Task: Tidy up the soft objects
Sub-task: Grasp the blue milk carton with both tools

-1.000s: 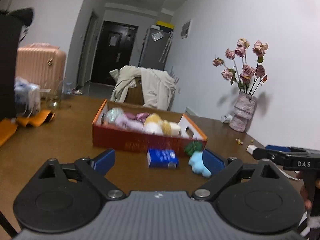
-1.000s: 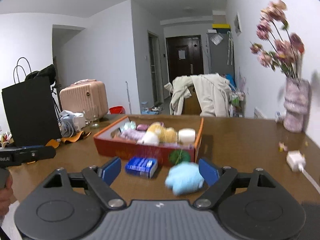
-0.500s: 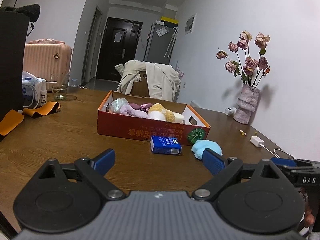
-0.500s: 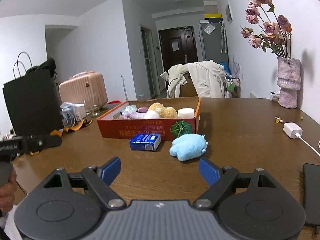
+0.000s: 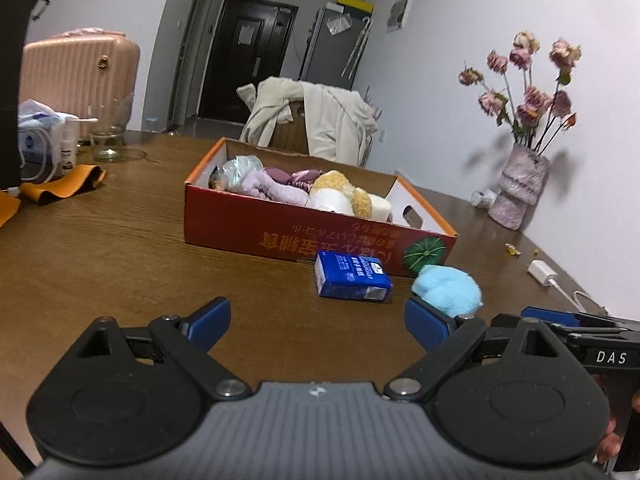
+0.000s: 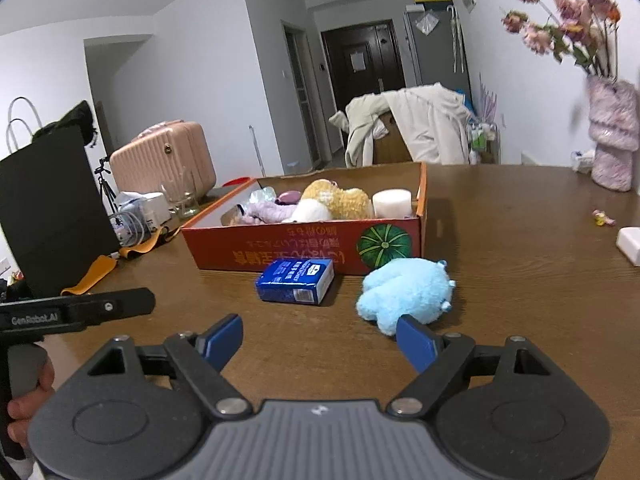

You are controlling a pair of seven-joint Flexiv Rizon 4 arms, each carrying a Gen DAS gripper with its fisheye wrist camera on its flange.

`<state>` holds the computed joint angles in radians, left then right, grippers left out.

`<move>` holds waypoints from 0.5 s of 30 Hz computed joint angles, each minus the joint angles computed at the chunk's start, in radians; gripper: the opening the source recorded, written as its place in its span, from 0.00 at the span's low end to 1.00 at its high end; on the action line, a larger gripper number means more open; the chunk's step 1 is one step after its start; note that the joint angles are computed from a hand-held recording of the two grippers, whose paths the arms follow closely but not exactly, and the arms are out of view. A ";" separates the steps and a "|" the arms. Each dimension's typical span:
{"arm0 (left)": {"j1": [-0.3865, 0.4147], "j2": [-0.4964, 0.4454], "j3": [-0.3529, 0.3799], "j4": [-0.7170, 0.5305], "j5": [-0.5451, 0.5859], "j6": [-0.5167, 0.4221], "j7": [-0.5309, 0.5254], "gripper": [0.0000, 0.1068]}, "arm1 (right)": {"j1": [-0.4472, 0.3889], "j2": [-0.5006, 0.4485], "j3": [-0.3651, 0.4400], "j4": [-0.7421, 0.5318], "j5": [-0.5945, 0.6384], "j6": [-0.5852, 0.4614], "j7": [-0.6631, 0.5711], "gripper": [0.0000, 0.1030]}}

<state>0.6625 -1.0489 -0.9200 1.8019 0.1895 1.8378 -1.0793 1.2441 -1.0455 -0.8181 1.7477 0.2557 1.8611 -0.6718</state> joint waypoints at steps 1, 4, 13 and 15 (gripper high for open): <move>-0.018 -0.004 0.010 -0.025 -0.009 -0.017 0.004 0.89 | -0.027 -0.003 0.018 -0.025 -0.012 -0.007 0.001 0.80; -0.080 -0.019 0.038 -0.115 -0.061 -0.087 0.033 0.85 | -0.108 -0.015 0.071 -0.103 -0.051 -0.028 0.007 0.75; -0.265 -0.101 0.110 -0.410 -0.279 -0.347 0.145 0.42 | -0.365 -0.107 0.246 -0.409 -0.185 -0.085 0.079 0.46; -0.288 -0.117 0.121 -0.452 -0.317 -0.378 0.163 0.35 | -0.409 -0.133 0.283 -0.472 -0.212 -0.102 0.099 0.42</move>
